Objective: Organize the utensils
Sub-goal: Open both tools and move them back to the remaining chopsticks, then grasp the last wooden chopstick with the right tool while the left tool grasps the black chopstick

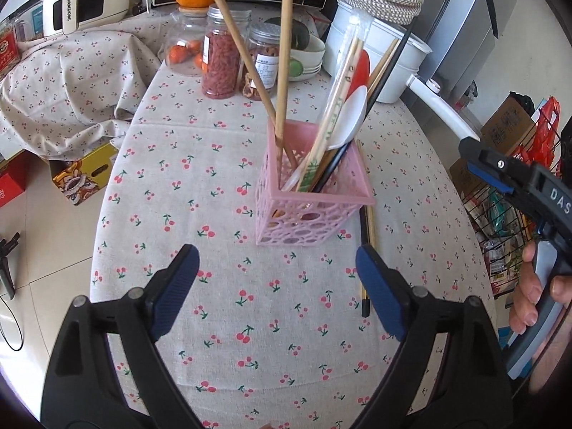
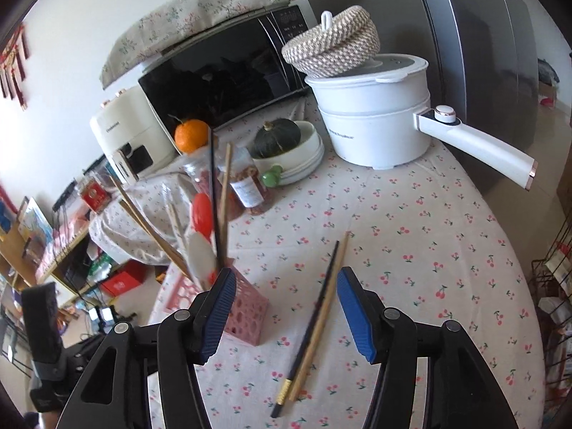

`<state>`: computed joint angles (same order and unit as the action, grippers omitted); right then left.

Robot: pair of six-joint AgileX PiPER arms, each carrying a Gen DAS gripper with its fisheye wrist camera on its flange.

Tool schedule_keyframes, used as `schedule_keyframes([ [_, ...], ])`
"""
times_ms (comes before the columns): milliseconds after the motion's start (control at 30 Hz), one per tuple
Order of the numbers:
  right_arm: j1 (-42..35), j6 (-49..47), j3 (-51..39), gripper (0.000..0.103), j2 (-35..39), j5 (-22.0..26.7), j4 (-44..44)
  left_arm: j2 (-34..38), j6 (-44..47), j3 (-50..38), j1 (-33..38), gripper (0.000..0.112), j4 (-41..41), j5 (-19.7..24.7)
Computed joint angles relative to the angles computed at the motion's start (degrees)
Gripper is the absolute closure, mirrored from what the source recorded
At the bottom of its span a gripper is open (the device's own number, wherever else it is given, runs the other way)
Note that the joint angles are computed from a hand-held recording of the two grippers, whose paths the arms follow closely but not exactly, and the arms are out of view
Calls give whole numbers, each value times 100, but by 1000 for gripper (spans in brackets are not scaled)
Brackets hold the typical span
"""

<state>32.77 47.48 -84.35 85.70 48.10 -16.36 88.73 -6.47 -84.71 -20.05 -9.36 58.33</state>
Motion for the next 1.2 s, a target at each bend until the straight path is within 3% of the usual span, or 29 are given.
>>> schedule_keyframes([
  [367, -611, -654, 122, 43, 908, 272, 847, 268, -34, -127, -205, 23, 266, 99],
  [467, -663, -640, -72, 43, 1247, 344, 1030, 283, -38, -157, -347, 16, 533, 50],
  [533, -651, -604, -248, 43, 1465, 413, 1034, 255, -74, -137, -426, 11, 710, -15],
  [833, -442, -670, -1091, 45, 2148, 1185, 553, 164, 53, -66, -411, 10, 678, -138],
  [867, -465, -690, -1120, 49, 2156, 1233, 576, 140, -1, -39, -427, 10, 732, -168],
  [967, -420, -595, -1444, 76, 2329, 1764, 297, 86, -98, 35, -461, 10, 811, -225],
  [1033, -444, -773, -1495, 83, 2345, 1887, 314, 69, -74, 63, -511, 10, 808, -226],
  [1067, -508, -865, -1489, 91, 2317, 1934, 417, 28, -8, 113, -546, 10, 763, -268],
  [1100, -618, -945, -1417, 96, 2242, 1920, 620, -15, 38, 160, -593, 10, 748, -319],
  [1200, -981, -1166, -978, 96, 1877, 1792, 1236, -156, 163, 304, -792, 10, 728, -459],
])
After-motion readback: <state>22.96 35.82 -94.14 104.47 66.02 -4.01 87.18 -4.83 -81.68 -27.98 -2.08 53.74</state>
